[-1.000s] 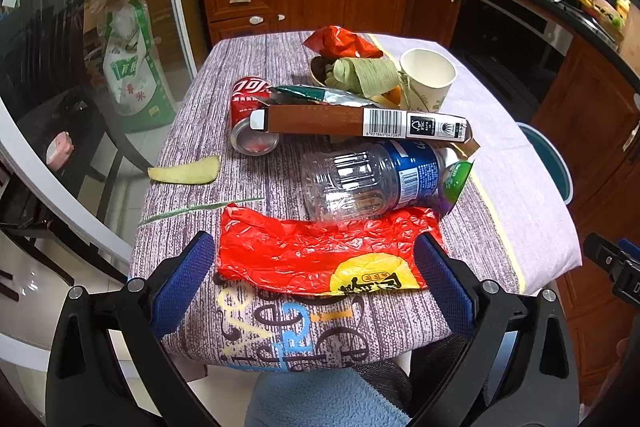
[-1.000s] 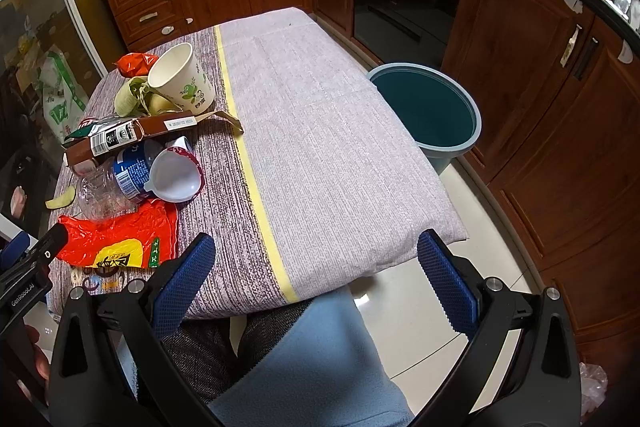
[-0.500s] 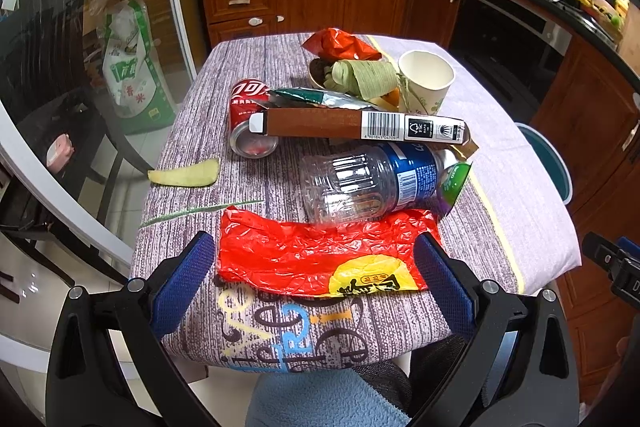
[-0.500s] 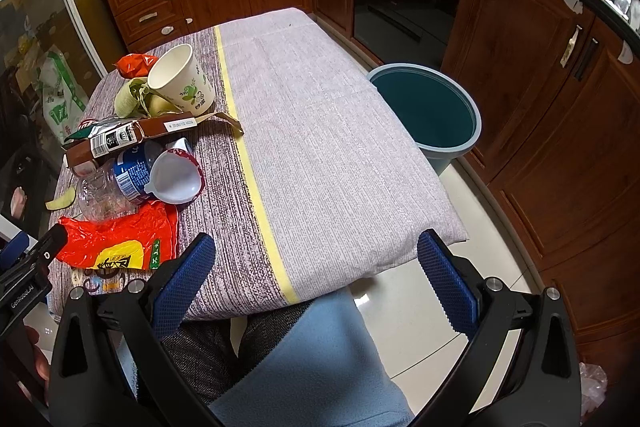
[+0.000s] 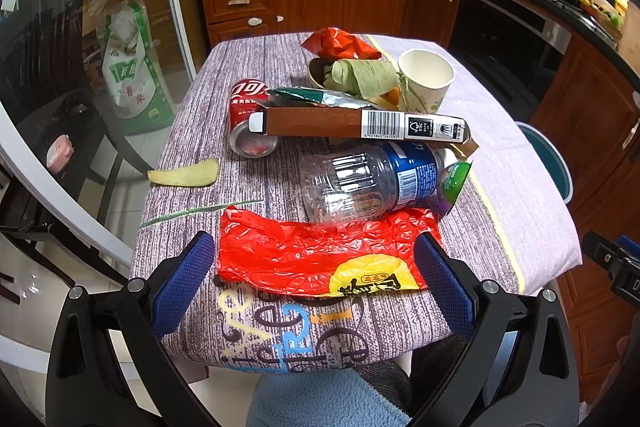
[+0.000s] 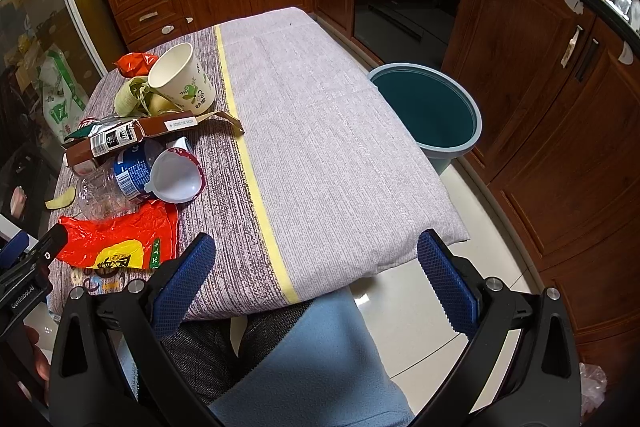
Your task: Collect trash
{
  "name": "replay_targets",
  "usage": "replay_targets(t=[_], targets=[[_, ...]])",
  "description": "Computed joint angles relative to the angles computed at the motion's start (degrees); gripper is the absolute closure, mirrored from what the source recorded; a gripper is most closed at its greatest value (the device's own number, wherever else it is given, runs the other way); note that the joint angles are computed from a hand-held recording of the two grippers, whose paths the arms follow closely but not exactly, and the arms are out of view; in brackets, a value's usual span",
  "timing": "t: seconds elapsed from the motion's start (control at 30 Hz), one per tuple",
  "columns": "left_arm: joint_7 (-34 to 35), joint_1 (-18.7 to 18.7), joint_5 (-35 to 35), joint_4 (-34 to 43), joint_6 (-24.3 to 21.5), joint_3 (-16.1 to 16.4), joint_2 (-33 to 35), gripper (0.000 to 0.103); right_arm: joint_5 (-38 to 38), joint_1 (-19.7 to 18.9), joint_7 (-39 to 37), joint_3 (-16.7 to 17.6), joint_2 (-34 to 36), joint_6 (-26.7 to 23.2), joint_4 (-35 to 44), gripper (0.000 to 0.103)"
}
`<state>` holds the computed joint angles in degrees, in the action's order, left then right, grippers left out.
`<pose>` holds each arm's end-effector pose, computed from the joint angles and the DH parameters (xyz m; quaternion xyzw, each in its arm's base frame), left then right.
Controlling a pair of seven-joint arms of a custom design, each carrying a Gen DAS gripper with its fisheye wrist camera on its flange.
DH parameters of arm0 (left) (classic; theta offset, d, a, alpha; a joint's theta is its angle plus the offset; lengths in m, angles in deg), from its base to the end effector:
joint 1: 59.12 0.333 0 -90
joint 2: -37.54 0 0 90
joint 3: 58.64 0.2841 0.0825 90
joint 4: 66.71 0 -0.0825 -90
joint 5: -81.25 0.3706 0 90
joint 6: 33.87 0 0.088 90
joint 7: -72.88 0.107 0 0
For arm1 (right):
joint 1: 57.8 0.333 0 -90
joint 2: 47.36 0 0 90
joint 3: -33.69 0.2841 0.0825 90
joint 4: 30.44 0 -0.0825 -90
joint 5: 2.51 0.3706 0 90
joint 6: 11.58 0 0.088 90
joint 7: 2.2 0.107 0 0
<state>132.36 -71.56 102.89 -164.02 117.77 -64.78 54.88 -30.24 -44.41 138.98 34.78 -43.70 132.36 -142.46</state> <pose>0.6328 -0.2151 0.4671 -0.6490 0.6819 -0.2513 0.2249 0.5781 0.1530 0.4716 -0.5593 0.7728 -0.2294 0.1931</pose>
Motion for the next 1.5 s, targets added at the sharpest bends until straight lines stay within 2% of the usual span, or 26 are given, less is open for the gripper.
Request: replay_targets(t=[0.23, 0.33, 0.47, 0.63, 0.97, 1.07, 1.2, 1.27, 1.33, 1.37, 1.4, 1.43, 1.5], targets=[[1.3, 0.4, -0.1, 0.0, 0.3, 0.0, 0.3, 0.004, 0.4, 0.0, -1.4, 0.0, 0.6, 1.3, 0.4, 0.006], [3.2, 1.1, -0.6, 0.4, 0.2, 0.1, 1.2, 0.004, 2.4, -0.2, -4.8, 0.0, 1.4, 4.7, 0.3, 0.006], [7.4, 3.1, -4.2, 0.2, -0.3, -0.4, 2.1, 0.004, 8.2, -0.2, -11.4, 0.3, 3.9, 5.8, 2.5, 0.006], [16.0, 6.2, -12.2, 0.5, -0.9, -2.5, 3.9, 0.004, 11.1, 0.9, -15.1, 0.1, 7.1, 4.4, 5.7, 0.006], [21.4, 5.5, -15.9, 7.9, -5.4, -2.1, 11.2, 0.004, 15.3, 2.1, -20.6, -0.4, 12.4, 2.1, 11.5, 0.006], [22.4, 5.1, -15.4, 8.3, -4.0, -1.7, 12.1, 0.004, 16.8, 2.2, -22.0, -0.3, 14.2, 1.5, 13.5, 0.006], [26.9, 6.8, -18.5, 8.0, -1.9, -3.6, 12.5, 0.004, 19.2, 2.3, -24.6, 0.1, 16.8, 0.4, 17.1, 0.006], [27.6, 6.4, -18.9, 7.8, -1.0, -3.5, 12.5, 0.010, 19.6, 2.6, -25.6, 0.1, 18.0, 0.2, 19.0, 0.006], [28.5, 6.3, -19.2, 7.5, -0.1, -3.5, 12.3, 0.024, 20.4, 2.8, -26.9, 0.2, 19.4, -0.1, 21.1, 0.006], [29.8, 7.0, -20.3, 7.3, -0.1, -4.2, 12.1, 0.027, 21.2, 2.8, -28.0, 0.6, 20.4, -0.4, 22.7, 0.006], [30.9, 7.5, -21.5, 6.8, 0.1, -4.9, 11.7, 0.037, 22.0, 2.7, -29.1, 0.9, 21.3, -0.7, 24.1, 0.006], [31.5, 7.7, -22.2, 7.0, -0.2, -5.1, 11.7, 0.041, 22.9, 2.6, -30.2, 1.2, 22.2, -1.0, 25.5, 0.010], [33.2, 8.5, -24.1, 7.6, -0.9, -5.6, 12.0, 0.044, 23.9, 3.0, -31.8, 1.5, 24.6, -1.5, 29.0, 0.019]])
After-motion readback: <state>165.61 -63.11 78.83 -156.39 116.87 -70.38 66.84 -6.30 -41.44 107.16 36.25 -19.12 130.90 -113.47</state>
